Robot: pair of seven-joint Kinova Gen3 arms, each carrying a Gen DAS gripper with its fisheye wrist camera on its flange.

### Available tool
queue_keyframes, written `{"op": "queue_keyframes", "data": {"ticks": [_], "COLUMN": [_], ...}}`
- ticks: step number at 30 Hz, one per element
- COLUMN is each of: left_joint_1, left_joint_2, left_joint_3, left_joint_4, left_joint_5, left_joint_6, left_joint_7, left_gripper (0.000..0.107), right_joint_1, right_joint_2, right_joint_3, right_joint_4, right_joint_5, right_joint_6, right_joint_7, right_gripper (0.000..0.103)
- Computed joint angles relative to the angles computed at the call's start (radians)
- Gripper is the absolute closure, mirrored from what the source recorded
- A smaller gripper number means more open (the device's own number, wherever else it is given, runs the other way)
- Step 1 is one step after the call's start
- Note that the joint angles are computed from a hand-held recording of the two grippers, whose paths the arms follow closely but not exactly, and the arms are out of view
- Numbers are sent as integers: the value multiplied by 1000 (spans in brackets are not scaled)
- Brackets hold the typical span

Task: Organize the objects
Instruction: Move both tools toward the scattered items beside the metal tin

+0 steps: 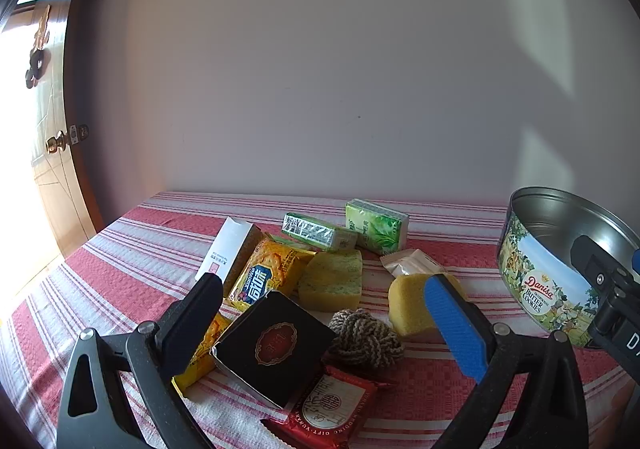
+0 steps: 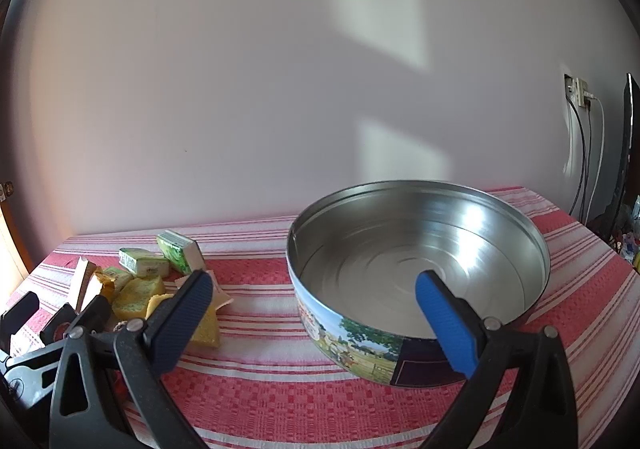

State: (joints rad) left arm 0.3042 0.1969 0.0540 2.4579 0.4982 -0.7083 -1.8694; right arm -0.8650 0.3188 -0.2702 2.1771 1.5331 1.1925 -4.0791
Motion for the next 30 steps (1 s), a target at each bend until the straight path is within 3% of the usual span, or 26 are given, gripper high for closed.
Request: {"op": "queue_keyframes", "data": {"ticks": [30], "left_joint_1": [1], "left_joint_2": [-10], "left_joint_3": [-1], "left_joint_4": [-23], "left_joint_5": [26], "left_joint_6": [39], "left_joint_7": [-29], "left_gripper": [5], "right_joint_1": [-3], "right_joint_2": [8], "right_joint_3": [5], "right_joint_4": [-15], "right_joint_5": [-3], "right_joint_6": [2], "right_joint_7": [-1], "right_gripper": [0]}}
